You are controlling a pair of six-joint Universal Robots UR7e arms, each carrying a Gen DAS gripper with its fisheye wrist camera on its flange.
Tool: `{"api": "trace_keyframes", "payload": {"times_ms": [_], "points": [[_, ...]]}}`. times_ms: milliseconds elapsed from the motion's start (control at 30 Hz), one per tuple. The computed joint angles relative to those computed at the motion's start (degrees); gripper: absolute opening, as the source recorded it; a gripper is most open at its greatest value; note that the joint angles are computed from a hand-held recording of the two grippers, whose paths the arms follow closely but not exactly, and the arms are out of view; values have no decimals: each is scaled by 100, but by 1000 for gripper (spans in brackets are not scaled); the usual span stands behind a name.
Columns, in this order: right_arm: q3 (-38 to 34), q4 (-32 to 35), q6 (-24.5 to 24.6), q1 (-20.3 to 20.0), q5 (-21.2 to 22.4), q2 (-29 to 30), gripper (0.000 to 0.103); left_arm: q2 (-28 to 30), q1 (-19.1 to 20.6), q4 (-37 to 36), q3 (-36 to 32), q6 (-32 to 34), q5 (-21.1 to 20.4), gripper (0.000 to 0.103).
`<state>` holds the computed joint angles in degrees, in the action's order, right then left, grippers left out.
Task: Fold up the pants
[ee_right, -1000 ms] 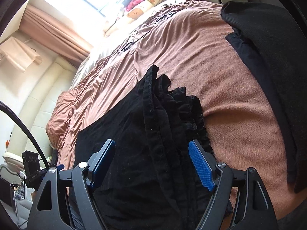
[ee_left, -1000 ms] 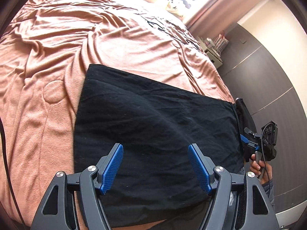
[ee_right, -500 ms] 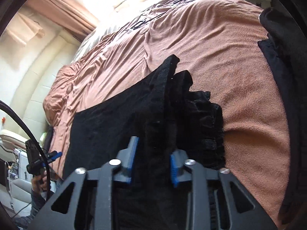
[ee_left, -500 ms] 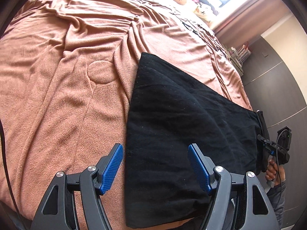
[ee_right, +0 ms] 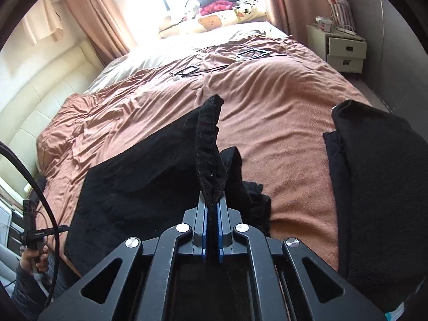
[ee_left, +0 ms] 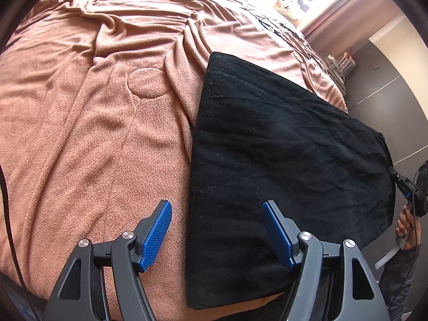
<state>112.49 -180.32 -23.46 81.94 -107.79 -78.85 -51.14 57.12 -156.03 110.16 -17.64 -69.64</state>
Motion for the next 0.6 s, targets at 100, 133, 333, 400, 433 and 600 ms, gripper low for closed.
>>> {"api": "trace_keyframes", "payload": {"times_ms": [100,133,333,400,433,600], "points": [[-47,-282,97,103,-678,235,2,-57,7,3,49,-34,-18,72],[-67,-607,57,149,-1043,390,3,-72,7,14,54,-37,-17,72],[293,-7,1051,-298,-15,-79,51,-179,9,-66,136,-17,-45,72],[665,-342,1123,-336,117,-229,62,-186,14,-79,153,-16,-67,72],[836,-329,1107,-456,424,-369,62,-187,12,-71,163,-19,-60,72],[1563,-510,1508,-854,1047,-731,62,-192,3,-96,223,-66,-94,72]]}}
